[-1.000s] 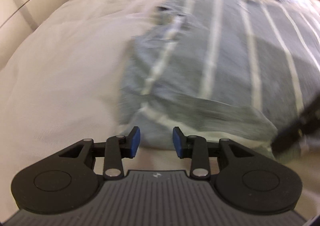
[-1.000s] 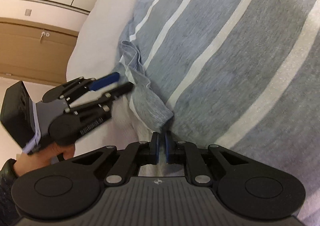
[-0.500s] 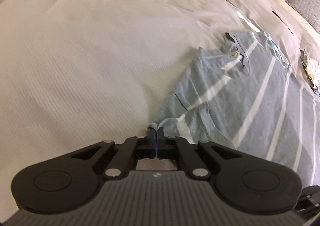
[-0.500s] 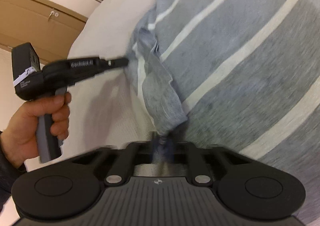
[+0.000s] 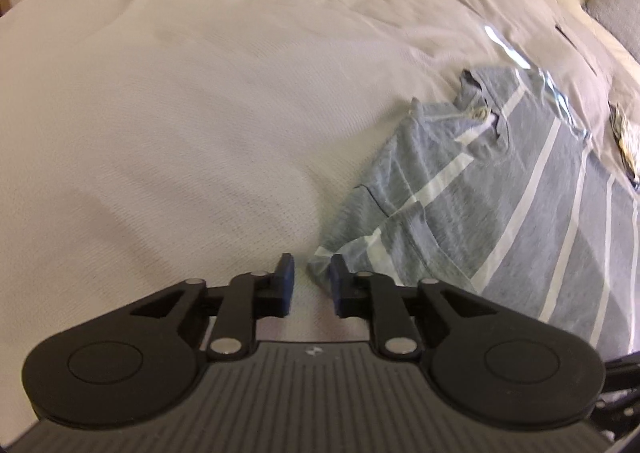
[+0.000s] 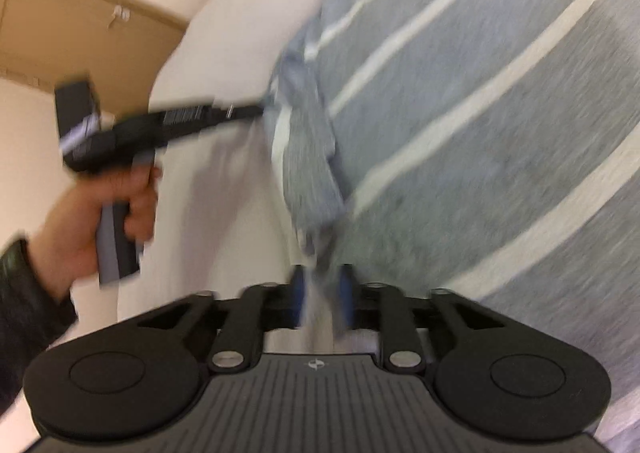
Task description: Fold clothes
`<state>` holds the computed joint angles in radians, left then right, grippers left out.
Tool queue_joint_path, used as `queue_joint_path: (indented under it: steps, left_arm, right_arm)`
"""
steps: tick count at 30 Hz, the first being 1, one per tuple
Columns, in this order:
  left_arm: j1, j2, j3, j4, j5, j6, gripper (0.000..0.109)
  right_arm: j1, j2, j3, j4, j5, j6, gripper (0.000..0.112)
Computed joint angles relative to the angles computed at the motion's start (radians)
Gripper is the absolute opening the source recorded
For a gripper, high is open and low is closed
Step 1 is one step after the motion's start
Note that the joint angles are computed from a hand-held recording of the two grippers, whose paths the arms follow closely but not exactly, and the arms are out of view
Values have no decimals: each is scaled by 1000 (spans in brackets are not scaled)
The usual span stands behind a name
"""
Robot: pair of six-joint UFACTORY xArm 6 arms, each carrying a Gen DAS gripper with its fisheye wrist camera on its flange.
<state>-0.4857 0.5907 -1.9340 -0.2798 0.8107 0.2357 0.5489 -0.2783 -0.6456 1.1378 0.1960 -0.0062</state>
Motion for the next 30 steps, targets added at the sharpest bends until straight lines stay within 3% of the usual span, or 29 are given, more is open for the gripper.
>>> queue_joint_path:
  steps: [2, 7, 9, 10, 12, 18, 22, 25, 28, 30]
  left_arm:
    - [-3, -47, 57, -42, -21, 29, 16]
    - [-32, -101, 132, -171, -14, 180, 16]
    - [-57, -80, 131, -120, -16, 208, 16]
    - [-66, -66, 129, -81, -22, 210, 16]
    - [-72, -43, 125, -20, -33, 182, 17]
    - [-48, -26, 88, -45, -25, 158, 13]
    - [-41, -51, 89, -74, -28, 194, 13]
    - [-51, 4, 24, -40, -1, 205, 14]
    - [-60, 69, -41, 36, 4, 184, 13]
    - [-49, 108, -83, 45, 4, 163, 6]
  right_arm:
    - [-3, 35, -30, 81, -21, -60, 50]
    - [-20, 127, -117, 343, 2, -238, 45]
    - [-29, 157, -145, 433, 20, -285, 12]
    - [-27, 163, -149, 428, 24, -279, 12]
    - [-20, 166, -142, 334, 29, -205, 10]
    - [-22, 107, -85, 21, 75, 5, 11]
    - [-15, 23, -42, -273, 11, 122, 11]
    - [-17, 49, -84, -266, -21, 19, 13]
    - [-18, 161, -178, -189, -44, -105, 13]
    - [-30, 223, -222, -164, 23, -119, 13]
